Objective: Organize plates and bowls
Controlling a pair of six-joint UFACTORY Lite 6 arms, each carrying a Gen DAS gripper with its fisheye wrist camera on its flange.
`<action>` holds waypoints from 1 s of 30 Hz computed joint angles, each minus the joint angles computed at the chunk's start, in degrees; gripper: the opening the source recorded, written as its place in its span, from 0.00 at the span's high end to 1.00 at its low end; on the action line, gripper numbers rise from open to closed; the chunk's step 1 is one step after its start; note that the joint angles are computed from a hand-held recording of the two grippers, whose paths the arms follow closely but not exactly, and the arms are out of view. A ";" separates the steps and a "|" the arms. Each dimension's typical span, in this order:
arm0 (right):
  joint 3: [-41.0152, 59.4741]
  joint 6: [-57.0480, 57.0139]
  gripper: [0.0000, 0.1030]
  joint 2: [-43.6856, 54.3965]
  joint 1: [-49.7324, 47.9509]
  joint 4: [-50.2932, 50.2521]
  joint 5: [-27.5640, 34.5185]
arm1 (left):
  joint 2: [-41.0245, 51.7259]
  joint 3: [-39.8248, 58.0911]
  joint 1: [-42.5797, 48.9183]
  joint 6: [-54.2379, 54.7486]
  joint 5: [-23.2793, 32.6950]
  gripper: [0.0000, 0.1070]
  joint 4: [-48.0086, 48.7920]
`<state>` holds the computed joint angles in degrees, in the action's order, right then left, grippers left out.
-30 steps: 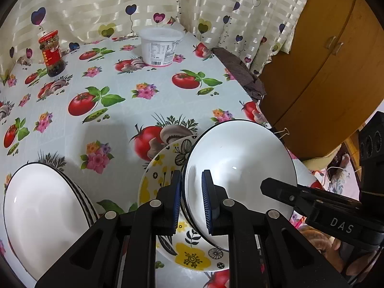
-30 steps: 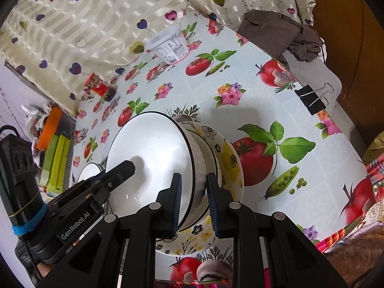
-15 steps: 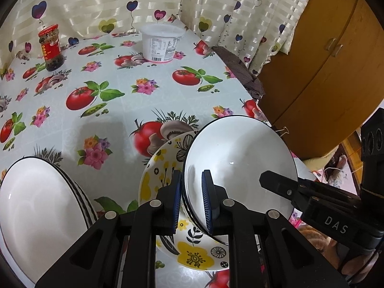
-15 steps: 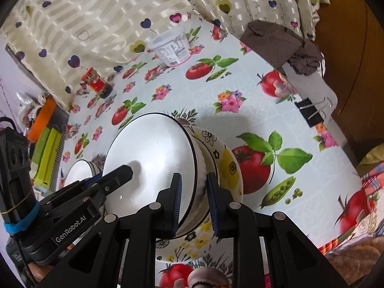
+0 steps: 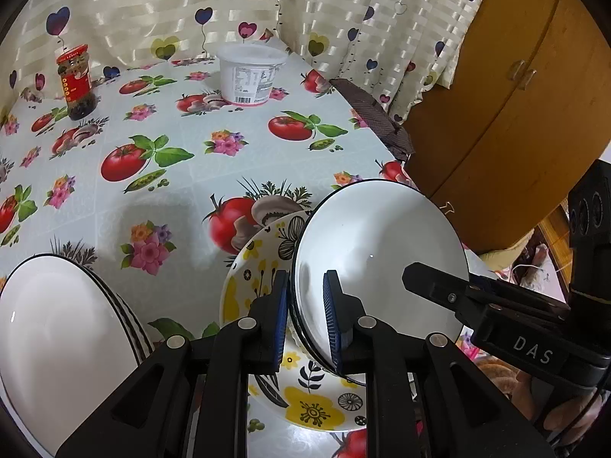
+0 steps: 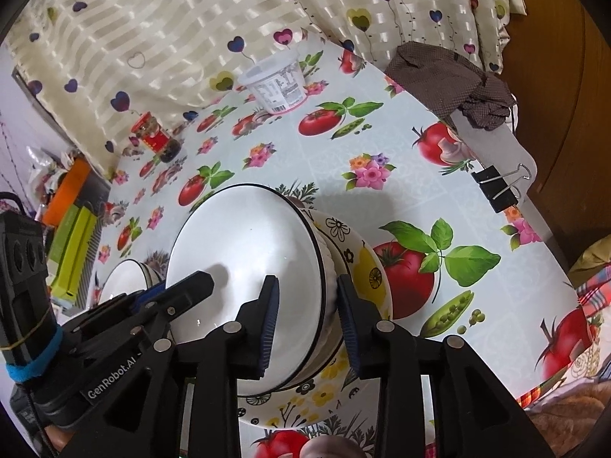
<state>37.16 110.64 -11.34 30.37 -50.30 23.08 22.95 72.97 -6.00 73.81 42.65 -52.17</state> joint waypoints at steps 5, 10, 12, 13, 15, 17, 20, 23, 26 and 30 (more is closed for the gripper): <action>1.81 1.26 0.66 1.80 2.01 -2.14 3.10 | 0.57 0.47 0.69 1.51 0.94 0.82 -1.45; 4.94 -0.63 0.62 4.08 4.58 -2.28 9.86 | 0.71 0.91 1.15 1.89 1.86 0.82 -2.15; 4.56 -0.97 0.61 3.64 4.20 -2.17 9.23 | 0.62 0.79 1.12 2.11 2.04 0.82 -2.37; 4.47 -1.19 0.61 3.63 3.93 -2.14 8.93 | 0.54 0.64 1.00 2.09 1.87 0.82 -2.25; 4.72 -0.81 0.61 3.53 4.67 -2.52 10.20 | 0.33 0.32 0.91 2.30 1.67 0.82 -2.37; 5.79 0.53 0.61 4.56 6.49 -4.56 13.44 | 0.18 -0.10 0.86 2.87 1.26 0.82 -2.60; 5.98 2.37 0.61 4.67 7.89 -7.13 15.52 | 0.14 -0.23 0.93 3.10 1.27 0.82 -2.95; 4.96 6.26 0.61 3.65 8.92 -10.01 17.31 | -0.16 -0.70 1.29 3.95 1.53 0.82 -3.79; 3.53 9.88 0.61 2.20 10.08 -12.96 19.42 | -0.42 -0.97 1.67 4.42 1.24 0.82 -3.82; 4.08 11.81 0.61 4.40 10.95 -15.69 24.48 | -1.02 -1.62 2.14 5.24 1.75 0.82 -4.31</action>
